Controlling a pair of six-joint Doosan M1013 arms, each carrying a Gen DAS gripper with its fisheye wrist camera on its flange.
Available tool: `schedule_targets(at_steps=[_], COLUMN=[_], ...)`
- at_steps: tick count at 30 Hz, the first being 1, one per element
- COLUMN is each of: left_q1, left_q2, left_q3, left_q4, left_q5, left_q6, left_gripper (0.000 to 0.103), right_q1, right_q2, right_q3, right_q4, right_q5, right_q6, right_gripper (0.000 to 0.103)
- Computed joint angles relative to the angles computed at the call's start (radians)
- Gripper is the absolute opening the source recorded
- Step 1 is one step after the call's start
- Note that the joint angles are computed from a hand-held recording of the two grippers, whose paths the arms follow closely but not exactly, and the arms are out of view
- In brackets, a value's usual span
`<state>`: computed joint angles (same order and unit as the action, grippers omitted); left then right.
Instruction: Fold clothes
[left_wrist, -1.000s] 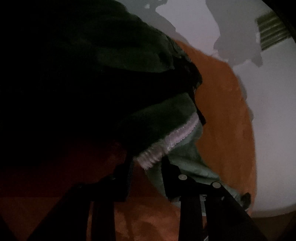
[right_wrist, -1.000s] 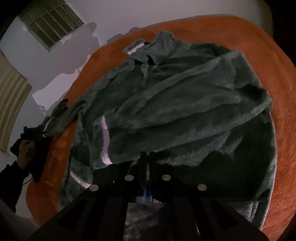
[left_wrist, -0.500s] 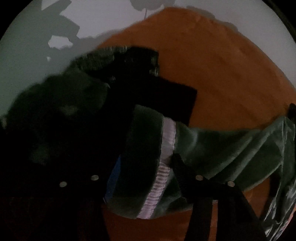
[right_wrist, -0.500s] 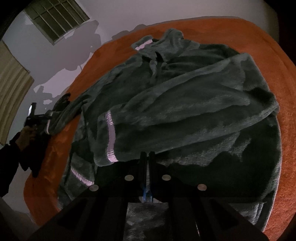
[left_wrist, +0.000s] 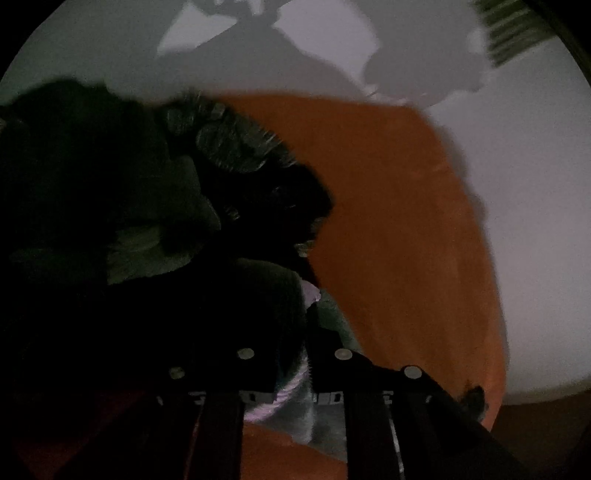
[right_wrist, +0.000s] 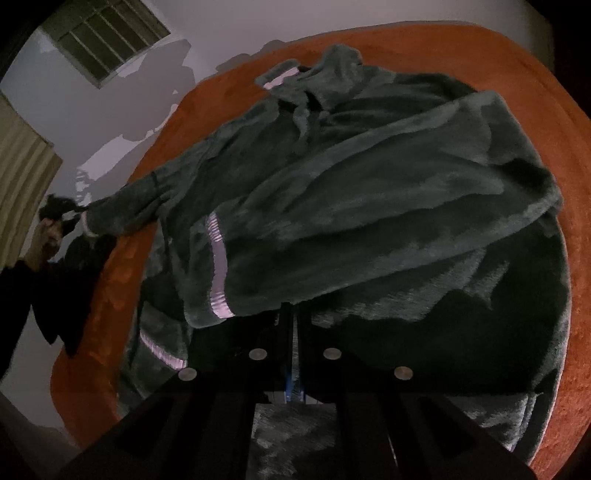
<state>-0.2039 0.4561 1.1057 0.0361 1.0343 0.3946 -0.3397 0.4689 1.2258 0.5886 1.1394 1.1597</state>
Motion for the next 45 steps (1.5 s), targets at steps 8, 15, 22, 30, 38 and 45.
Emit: schedule_targets(at_steps=[8,15,22,30,38,45], left_q1=[0.03,0.039,-0.011,-0.11,-0.107,-0.06], left_q2=[0.064,-0.082,-0.048,-0.153,-0.105,-0.163], left_q3=[-0.069,0.083,0.131,0.182,0.136,0.297], left_q4=[-0.051,-0.073,-0.107,0.256,0.235,0.107], left_q5=[0.121,-0.037,-0.009,-0.12,0.045,-0.082], left_q6=[0.124,0.376,0.435,0.062,0.14,0.124], left_gripper=[0.032,0.06,0.059,0.017,0.024,0.044], right_q1=[0.006,0.003,0.022,0.013,0.002,0.021], right_q2=[-0.008,-0.008,-0.004,-0.034,-0.031,-0.055], right_q3=[0.005,0.014,0.001,0.035,0.043,0.056], right_q4=[-0.023,-0.021,-0.013,-0.007,-0.002,-0.033], right_q5=[-0.002,0.003,0.008,-0.009,-0.003,-0.031], right_q6=[0.005,0.006,-0.029,-0.034,0.015,-0.057], right_gripper=[0.001,0.001,0.001,0.001,0.001,0.001])
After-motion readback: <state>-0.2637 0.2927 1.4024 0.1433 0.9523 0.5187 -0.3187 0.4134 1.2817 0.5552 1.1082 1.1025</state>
